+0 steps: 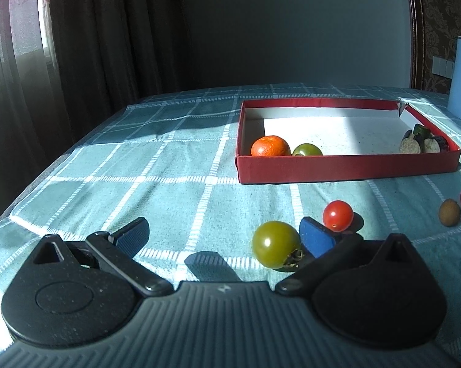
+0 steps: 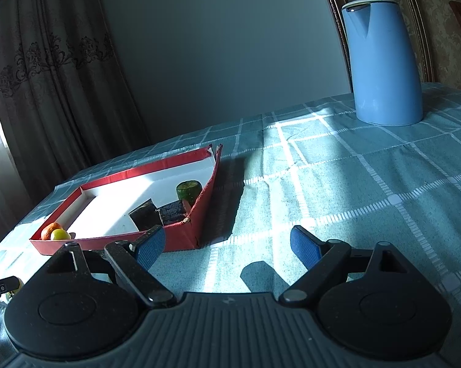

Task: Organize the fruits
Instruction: 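Move the left gripper to the yellow tomato and close on it, then carry the yellow tomato into the red box and open the left gripper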

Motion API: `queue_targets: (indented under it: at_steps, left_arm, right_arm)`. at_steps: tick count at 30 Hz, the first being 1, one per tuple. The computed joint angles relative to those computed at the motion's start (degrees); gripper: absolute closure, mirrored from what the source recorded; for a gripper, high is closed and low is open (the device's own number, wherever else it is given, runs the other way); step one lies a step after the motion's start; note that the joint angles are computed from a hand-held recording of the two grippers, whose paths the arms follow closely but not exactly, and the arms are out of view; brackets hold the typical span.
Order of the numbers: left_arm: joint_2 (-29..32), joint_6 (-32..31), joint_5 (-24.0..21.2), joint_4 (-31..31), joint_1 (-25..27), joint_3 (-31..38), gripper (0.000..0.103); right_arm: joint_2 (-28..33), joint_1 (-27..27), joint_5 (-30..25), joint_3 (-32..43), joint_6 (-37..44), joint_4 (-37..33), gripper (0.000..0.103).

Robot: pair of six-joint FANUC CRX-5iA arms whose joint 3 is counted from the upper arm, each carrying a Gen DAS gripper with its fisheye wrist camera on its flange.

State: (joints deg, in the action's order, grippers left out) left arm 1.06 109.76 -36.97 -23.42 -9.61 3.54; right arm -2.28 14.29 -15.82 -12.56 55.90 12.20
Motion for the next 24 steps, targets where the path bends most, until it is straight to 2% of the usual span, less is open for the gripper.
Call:
queue_targets:
  at_steps: [5,8,10,14,16,22,24]
  left_arm:
    - [0.5,-2.2,-0.21,0.31,-0.29,0.36,0.0]
    - [0.3,-4.83,1.42,3.71,0.75,-0.72,0.007]
    - [0.2,-7.63,2.67,7.38,1.73,-1.73,0.015]
    - [-0.54,-10.77,5.14,10.91,2.47,-3.69,0.029]
    - [-0.69,-12.43,5.74,12.71,2.59,-4.33,0.04]
    - [-0.66,-12.57,5.85,10.91,0.65,-4.05,0.07]
    - [-0.38,-10.01,4.74,7.28,-0.64,-2.88,0.071]
  right_arm:
    - [-0.01,0.0,0.23,-0.23,-0.66,0.61,0.014]
    - [0.01,0.03,0.35,-0.37,-1.12,1.08,0.014]
    - [-0.01,0.04,0.59,-0.66,-2.01,1.97,0.014]
    - [-0.09,0.05,1.15,-1.31,-3.77,3.65,0.014]
    - [-0.07,0.07,1.01,-1.27,-3.82,3.72,0.014]
    - [-0.1,0.08,1.14,-1.7,-5.51,5.37,0.014]
    - [-0.36,0.07,2.0,-2.62,-7.67,7.6,0.014]
